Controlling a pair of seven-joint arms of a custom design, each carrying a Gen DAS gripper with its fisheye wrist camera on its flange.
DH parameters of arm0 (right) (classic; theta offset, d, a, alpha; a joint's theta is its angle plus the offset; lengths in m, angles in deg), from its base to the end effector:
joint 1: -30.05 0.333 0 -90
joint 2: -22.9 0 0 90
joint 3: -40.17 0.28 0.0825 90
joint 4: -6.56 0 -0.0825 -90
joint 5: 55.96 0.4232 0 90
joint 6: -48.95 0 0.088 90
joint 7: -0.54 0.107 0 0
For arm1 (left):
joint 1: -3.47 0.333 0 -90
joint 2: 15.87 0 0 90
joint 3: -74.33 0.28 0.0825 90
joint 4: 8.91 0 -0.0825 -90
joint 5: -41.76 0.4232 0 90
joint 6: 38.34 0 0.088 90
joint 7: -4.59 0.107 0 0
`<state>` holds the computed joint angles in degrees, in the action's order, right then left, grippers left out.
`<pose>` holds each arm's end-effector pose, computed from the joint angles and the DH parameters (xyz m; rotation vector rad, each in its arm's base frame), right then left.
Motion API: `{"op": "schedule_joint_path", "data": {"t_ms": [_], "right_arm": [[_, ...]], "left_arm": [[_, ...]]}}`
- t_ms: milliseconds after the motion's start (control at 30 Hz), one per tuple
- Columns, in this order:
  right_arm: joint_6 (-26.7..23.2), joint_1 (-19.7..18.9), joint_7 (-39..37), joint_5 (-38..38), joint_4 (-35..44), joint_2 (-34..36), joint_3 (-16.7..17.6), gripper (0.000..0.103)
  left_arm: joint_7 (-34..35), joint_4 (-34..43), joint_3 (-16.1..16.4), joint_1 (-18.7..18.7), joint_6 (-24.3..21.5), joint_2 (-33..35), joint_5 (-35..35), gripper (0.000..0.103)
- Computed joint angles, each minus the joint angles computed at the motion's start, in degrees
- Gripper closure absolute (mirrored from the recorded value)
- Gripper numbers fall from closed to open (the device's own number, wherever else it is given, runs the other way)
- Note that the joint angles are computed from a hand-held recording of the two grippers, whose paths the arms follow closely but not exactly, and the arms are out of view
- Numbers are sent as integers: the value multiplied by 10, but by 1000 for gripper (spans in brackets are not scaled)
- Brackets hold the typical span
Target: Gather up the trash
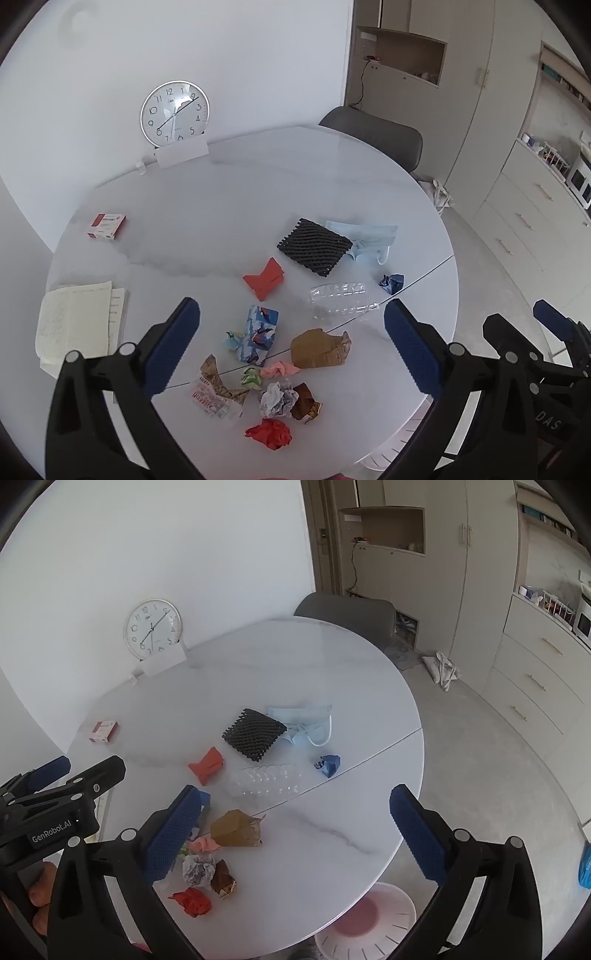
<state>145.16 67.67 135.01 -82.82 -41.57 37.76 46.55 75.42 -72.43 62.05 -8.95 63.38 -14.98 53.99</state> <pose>0.4859 0.3860 0.8157 -1.6787 1.8750 -0.5896 0.5233 -0.2186 0.8390 -1.7786 1.9039 -0.6966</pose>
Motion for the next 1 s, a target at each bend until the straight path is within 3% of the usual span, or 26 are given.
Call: {"op": "schedule_joint_path", "data": {"t_ms": [200, 500, 1000], "right_arm": [[-11, 7, 3, -5, 20, 14, -3, 2], [15, -3, 16, -1, -42, -21, 3, 2], [19, -9, 23, -4, -54, -26, 13, 2]], "left_arm": [[5, -14, 2, 4, 9, -4, -8, 7], [11, -24, 4, 8, 7, -8, -15, 7], [15, -27, 5, 12, 6, -9, -23, 7]]}}
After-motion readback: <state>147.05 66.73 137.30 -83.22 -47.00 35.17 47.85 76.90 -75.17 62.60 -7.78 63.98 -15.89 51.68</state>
